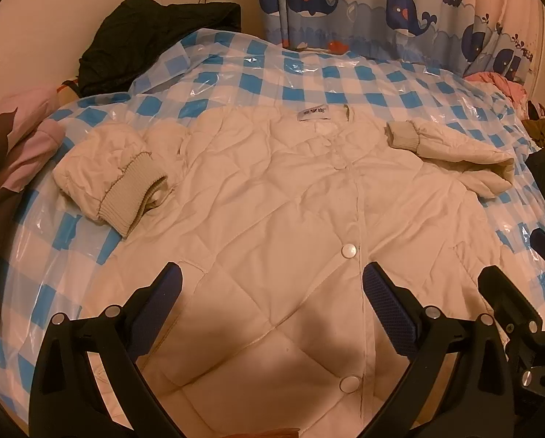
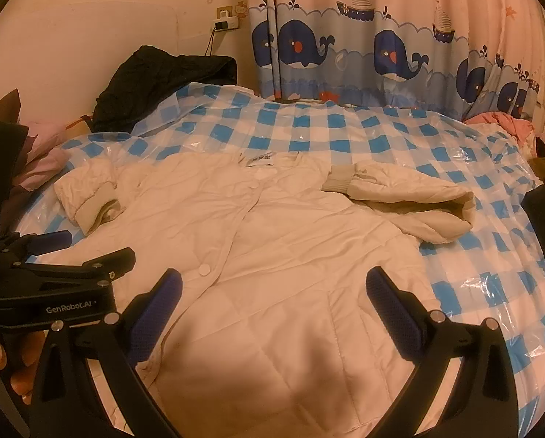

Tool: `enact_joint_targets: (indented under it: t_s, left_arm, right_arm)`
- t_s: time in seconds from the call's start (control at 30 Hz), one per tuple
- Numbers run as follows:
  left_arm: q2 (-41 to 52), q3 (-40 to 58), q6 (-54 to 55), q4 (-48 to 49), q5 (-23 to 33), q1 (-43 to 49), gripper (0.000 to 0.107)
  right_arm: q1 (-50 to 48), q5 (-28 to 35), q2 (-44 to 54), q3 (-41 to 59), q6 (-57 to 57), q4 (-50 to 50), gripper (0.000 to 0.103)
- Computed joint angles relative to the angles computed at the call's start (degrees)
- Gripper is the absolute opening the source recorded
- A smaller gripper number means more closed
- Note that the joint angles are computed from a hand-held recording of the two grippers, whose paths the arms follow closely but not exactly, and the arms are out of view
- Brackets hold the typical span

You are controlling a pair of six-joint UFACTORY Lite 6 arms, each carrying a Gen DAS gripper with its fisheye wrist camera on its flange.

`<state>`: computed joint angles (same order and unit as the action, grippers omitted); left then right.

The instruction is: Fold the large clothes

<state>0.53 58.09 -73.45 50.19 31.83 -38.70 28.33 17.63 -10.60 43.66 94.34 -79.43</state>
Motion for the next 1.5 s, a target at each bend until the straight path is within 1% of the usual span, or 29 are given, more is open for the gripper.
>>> enact_joint_targets:
  t_s: [1.03, 1.2, 1.27, 1.33, 1.4, 1.5]
  left_arm:
    - [0.29, 0.55, 1.1, -0.88, -0.1, 0.29, 0.095]
    - [0.16, -0.34, -0.7, 1.29, -1.24, -0.56, 0.095]
    - [0.01, -1.88, -2.06, 1.87, -3.49, -0.2, 0.095]
    - [-0.58, -2.84, -3.94, 3.2, -4.05, 0.03, 0.095]
    - [-1.24, -3.36, -3.7, 2.95, -4.87, 0.81, 0.095]
    - [-2.58, -3.33, -1.42, -0.02, -5.89, 2.2, 0.095]
  right_arm:
    - [0.36, 0.24, -0.02, -0.04, 0.23, 0.25, 0.097]
    - [0.3, 0.17, -0.03, -0.1, 0.6, -0.12, 0.097]
    - [0.26, 0.1, -0.03, -0.04, 0.32, 0.17, 0.097]
    - [0.39, 0.26, -0.05, 0.01, 0.14, 0.41, 0.097]
    - [0.28, 0.12, -0.06, -0.01, 0.23, 0.29, 0.097]
    - [0.34, 0.24, -0.07, 0.04, 0.18, 0.36, 0.097]
